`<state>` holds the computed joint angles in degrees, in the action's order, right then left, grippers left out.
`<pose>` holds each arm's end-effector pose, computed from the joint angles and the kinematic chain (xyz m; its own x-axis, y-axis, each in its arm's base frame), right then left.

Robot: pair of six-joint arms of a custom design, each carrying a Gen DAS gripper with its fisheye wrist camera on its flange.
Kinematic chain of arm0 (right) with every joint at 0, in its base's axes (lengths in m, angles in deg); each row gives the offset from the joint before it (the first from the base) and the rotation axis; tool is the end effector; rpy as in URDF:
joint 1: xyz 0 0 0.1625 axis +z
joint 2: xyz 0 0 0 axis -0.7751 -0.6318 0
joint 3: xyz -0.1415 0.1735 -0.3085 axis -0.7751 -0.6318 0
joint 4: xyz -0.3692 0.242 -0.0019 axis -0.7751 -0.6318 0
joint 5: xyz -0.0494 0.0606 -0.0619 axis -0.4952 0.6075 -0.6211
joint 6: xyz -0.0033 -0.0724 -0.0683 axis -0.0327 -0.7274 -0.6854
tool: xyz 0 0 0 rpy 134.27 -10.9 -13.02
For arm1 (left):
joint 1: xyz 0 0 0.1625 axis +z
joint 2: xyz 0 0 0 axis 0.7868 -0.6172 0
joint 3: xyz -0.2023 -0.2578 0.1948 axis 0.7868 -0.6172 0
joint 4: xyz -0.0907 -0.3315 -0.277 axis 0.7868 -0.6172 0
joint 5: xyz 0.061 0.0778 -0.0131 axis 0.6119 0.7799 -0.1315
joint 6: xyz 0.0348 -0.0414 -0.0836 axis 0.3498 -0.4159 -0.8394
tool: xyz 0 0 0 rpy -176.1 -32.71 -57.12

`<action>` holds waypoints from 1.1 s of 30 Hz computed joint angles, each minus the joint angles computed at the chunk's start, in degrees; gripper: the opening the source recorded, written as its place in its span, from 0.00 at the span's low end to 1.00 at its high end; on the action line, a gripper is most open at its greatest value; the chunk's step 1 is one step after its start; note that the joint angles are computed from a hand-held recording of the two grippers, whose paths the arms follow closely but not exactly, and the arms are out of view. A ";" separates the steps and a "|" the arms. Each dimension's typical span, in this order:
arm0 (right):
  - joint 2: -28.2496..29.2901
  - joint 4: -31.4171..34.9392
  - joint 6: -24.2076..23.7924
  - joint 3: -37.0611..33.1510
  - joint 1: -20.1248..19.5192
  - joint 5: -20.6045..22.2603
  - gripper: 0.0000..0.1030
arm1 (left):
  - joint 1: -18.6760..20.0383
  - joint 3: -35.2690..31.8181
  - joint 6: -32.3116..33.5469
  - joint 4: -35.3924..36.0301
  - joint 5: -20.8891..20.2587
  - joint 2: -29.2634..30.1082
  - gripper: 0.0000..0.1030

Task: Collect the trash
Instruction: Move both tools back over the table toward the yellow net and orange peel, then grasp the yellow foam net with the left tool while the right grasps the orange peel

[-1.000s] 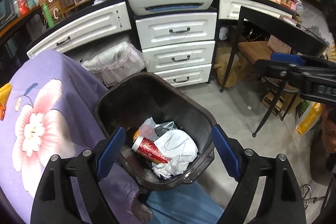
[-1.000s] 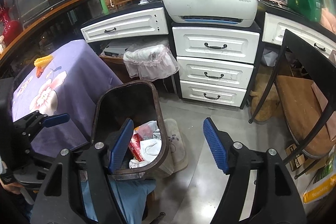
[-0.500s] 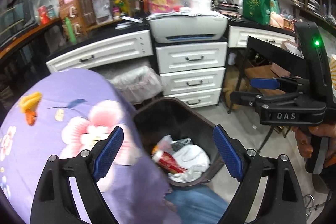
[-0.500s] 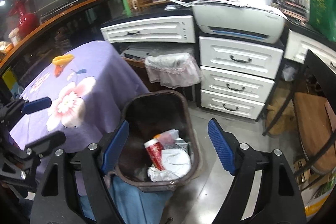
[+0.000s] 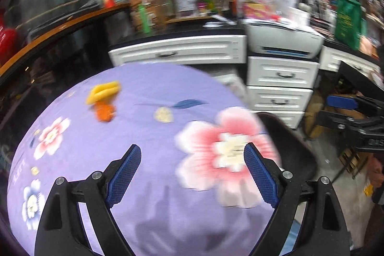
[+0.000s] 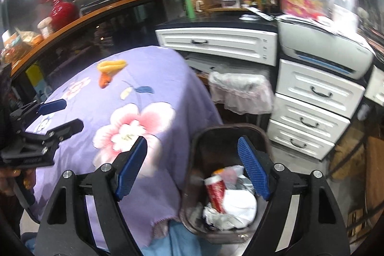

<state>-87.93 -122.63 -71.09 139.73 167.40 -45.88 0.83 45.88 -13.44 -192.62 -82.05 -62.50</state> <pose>0.4113 -0.5886 0.0163 -0.6846 -0.5768 0.4458 -0.7283 0.5662 -0.3859 -0.1038 -0.5061 0.3954 -0.5968 -0.1122 -0.7945 0.5573 0.6543 -0.5111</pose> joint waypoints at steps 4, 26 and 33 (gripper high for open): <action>3.46 2.89 -1.53 -5.05 1.57 0.69 0.75 | 2.97 -1.58 -1.41 1.61 1.73 -2.22 0.84; 24.06 23.75 -2.28 -37.99 4.80 1.65 0.75 | 18.16 -32.05 25.11 -10.58 -0.54 19.84 0.81; 30.40 28.92 -2.68 -48.67 4.87 0.96 0.75 | 20.96 -39.56 25.93 -4.21 0.12 25.27 0.47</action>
<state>-57.52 -93.70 -73.77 91.06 172.27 -44.91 21.79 6.32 12.49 -196.83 -81.93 -37.23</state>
